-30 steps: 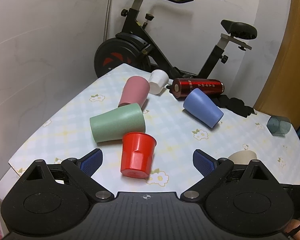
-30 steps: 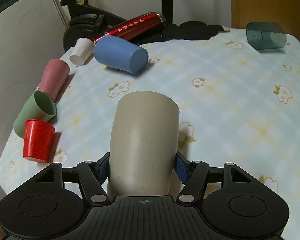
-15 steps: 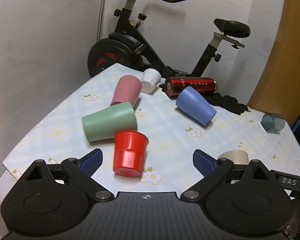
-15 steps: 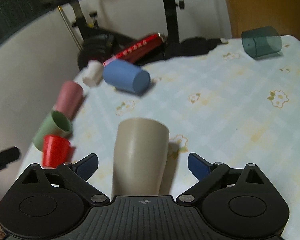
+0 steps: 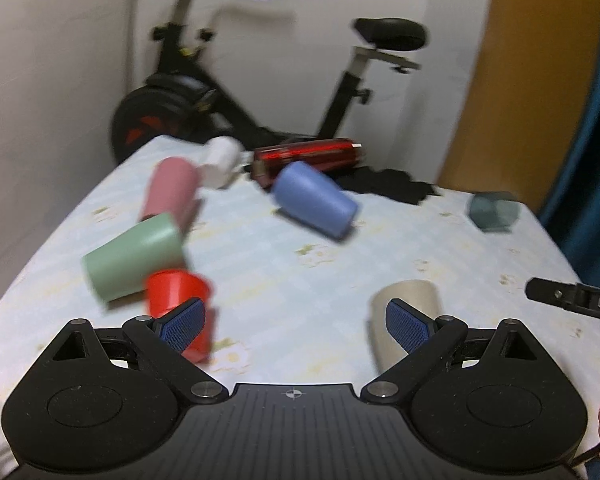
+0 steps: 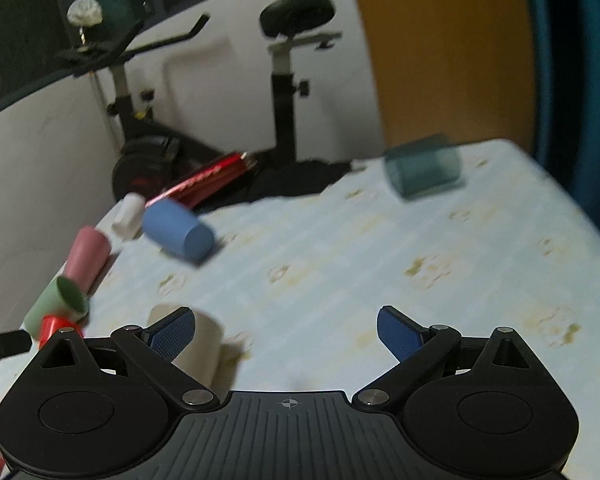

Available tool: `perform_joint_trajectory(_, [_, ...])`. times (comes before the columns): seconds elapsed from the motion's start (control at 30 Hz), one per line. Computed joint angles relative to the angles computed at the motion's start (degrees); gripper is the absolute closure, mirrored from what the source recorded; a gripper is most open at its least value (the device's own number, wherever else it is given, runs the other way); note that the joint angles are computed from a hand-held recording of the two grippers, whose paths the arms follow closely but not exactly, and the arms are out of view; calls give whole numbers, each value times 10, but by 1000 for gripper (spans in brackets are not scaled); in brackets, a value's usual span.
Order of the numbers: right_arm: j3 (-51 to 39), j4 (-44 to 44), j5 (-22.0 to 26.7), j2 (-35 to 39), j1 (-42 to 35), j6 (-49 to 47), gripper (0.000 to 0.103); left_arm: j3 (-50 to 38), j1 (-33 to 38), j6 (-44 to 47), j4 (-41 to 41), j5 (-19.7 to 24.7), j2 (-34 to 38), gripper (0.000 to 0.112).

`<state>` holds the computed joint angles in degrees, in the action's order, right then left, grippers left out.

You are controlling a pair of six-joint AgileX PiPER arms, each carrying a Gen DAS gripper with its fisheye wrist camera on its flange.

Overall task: Flip cup upright
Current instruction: 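Open the right tool and release the beige cup onto the table, then close the left tool on the beige cup and lift it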

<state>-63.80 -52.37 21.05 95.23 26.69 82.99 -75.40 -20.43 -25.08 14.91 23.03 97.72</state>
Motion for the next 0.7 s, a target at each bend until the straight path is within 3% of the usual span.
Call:
perform_joint_trajectory(0.17, [13,-47,29,-15,-2,32,7,-62,-25,24,-18,17,56,14])
perform_joint_trajectory(0.4, [38,-36,19,-29,-17,26,7,-161,-42,121,-113,73,143,16])
perform_joint_trajectory(0.47, [41,-28,17,-28,-21,22,7,-174,-41,156,-144,84,156,24])
perform_joint_trajectory(0.53, [40,-16,21,-26,-23,9,7,-202,-42,188,-174,108,177,25])
perform_joint_trajectory(0.7, [50,-13,6,-30,-32,11,7,-266,-43,197,-179,158,223,25])
